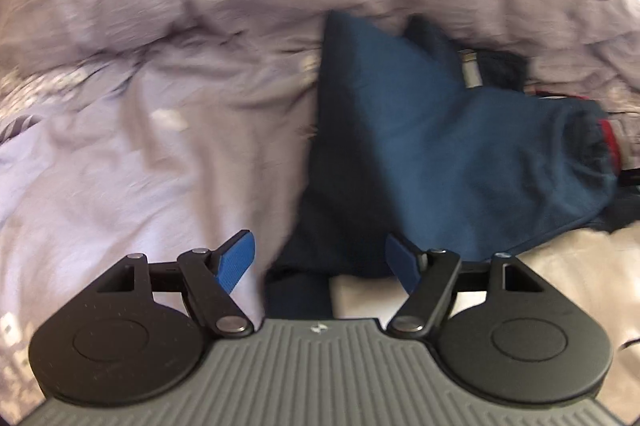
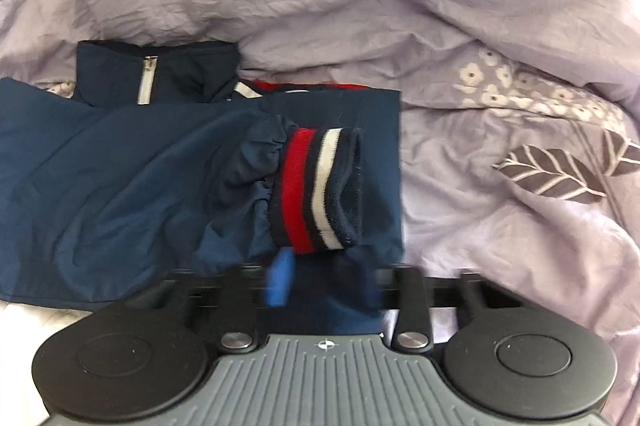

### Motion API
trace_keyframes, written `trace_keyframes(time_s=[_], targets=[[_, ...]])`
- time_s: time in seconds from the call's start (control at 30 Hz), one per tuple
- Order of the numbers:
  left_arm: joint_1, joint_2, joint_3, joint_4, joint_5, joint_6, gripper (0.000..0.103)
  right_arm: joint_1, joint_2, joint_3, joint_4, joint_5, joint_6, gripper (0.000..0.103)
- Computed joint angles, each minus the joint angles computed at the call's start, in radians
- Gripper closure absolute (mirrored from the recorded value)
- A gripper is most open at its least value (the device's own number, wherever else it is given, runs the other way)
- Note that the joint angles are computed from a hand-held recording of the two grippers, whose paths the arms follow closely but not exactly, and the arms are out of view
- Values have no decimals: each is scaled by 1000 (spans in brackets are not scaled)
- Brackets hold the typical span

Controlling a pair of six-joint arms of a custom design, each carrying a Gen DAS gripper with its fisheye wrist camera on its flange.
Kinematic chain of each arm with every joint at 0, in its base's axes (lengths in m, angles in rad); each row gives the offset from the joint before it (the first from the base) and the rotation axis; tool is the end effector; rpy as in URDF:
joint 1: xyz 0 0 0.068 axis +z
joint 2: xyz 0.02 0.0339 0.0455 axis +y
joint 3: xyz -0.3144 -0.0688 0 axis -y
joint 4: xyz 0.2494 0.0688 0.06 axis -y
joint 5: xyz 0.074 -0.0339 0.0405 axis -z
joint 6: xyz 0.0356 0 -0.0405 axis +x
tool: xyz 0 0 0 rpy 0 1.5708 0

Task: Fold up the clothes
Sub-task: 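Grasp the striped cuff with the right gripper and pull it across the body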

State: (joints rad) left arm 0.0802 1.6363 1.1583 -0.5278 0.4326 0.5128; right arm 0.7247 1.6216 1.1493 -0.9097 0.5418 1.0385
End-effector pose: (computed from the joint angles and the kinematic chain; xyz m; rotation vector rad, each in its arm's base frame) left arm 0.3466 0.0129 0.2760 0.6825 2.3734 -0.3089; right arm 0.2405 0.1884 0.2648 0.4727 2.5513 -0.2686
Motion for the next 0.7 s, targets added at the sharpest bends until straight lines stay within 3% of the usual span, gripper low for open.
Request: trace_keyframes(time_s=[0.1,0.2,0.3,0.37,0.43,0.57,0.63,0.7], targets=[[-80,-13,-38,119,-26,1,26,44,23,50,-108,47,71,42],[-158,56,3,184,-119,-54,25,146,54,106,-199,202,112,40],[-192,129,65,190,-155,-97,25,208,45,83,-38,291,-57,33],[-202,162,73,224,-181,-95,25,194,45,44,122,277,-206,33],[-212,199,78,264,-227,-81,22,148,72,22,198,247,-255,34],[-210,315,151,250,-270,-93,5,-19,130,-41,244,69,-244,30],[-196,348,213,176,-241,-120,6,-70,108,-88,287,-14,-228,28],[-180,319,213,193,-195,-125,11,-67,93,-60,242,-8,-229,28]])
